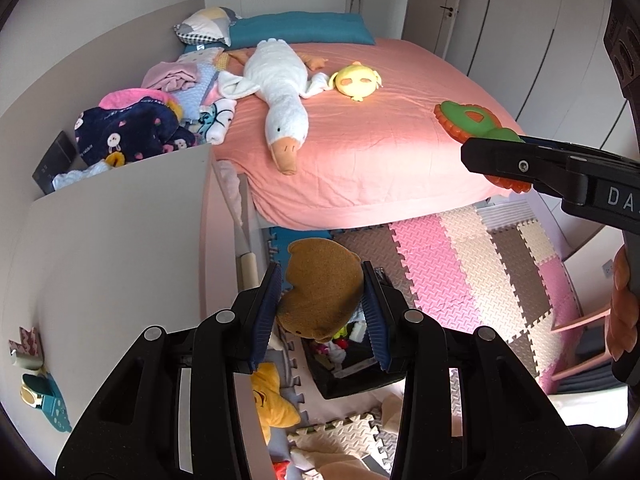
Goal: Collect trash
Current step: 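Carry both toys over the black bin and open the left tool to drop the bread toy, then raise both open tools from the bin and move back over the desk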
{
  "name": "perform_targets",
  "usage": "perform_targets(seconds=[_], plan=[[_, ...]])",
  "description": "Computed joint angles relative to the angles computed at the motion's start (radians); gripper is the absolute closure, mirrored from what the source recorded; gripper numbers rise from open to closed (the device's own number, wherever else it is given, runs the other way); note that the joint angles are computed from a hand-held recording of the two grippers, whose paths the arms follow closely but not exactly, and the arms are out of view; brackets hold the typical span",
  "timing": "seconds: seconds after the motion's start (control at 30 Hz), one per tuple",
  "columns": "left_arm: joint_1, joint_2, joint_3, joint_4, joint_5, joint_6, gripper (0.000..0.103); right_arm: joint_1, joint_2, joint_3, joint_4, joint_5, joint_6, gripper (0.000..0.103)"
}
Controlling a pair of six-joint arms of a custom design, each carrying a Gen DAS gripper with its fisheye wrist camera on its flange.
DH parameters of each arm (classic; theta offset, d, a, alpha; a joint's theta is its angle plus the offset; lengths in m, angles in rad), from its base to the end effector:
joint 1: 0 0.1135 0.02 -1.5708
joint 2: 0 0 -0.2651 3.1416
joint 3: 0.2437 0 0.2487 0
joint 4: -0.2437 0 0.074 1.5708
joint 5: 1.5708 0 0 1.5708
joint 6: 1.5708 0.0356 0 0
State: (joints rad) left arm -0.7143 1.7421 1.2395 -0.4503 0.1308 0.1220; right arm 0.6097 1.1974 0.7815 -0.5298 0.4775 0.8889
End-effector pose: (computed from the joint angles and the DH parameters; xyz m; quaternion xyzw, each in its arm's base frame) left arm 0.2757 -0.2452 0.2220 0.4042 0.8606 -0.1481 0.2720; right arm 0.1980 0.1184 0.2321 0.2007 0.9054 0.0387 0.3720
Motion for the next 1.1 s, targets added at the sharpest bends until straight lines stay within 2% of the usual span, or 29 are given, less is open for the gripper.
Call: perform_targets(seconds=[0.13, 0.17, 0.2, 0.23, 0.27, 0.37, 0.63, 1.1], plan=[[-0.030, 0.027, 0.030, -0.038, 0.014, 0.018, 0.063, -0.044, -0.037, -0.024, -0.021, -0.015, 0.006, 0.048], [-0.039, 0.038, 0.045, -0.060, 0.013, 0.026, 0.048, -0.056, -0.039, -0.024, -0.035, -0.012, 0.011, 0.041], [-0.050, 0.041, 0.049, -0.068, -0.003, 0.028, 0.013, -0.064, -0.043, -0.022, -0.056, 0.006, 0.024, 0.016], [-0.060, 0.028, 0.027, -0.042, -0.032, 0.022, 0.007, -0.062, -0.050, -0.021, -0.079, 0.045, 0.050, 0.008], [-0.068, 0.016, 0.009, -0.015, -0.055, 0.024, 0.006, -0.053, -0.061, -0.023, -0.099, 0.094, 0.081, 0.004], [-0.067, 0.033, 0.024, -0.025, -0.073, 0.023, 0.006, -0.045, -0.091, -0.027, -0.155, 0.179, 0.129, 0.004], [-0.036, 0.040, 0.040, -0.044, -0.069, 0.000, 0.006, -0.094, -0.147, -0.061, -0.135, 0.149, 0.114, 0.004], [-0.001, 0.008, 0.010, -0.043, -0.070, -0.006, 0.006, -0.075, -0.091, -0.020, -0.103, 0.151, 0.101, 0.004]])
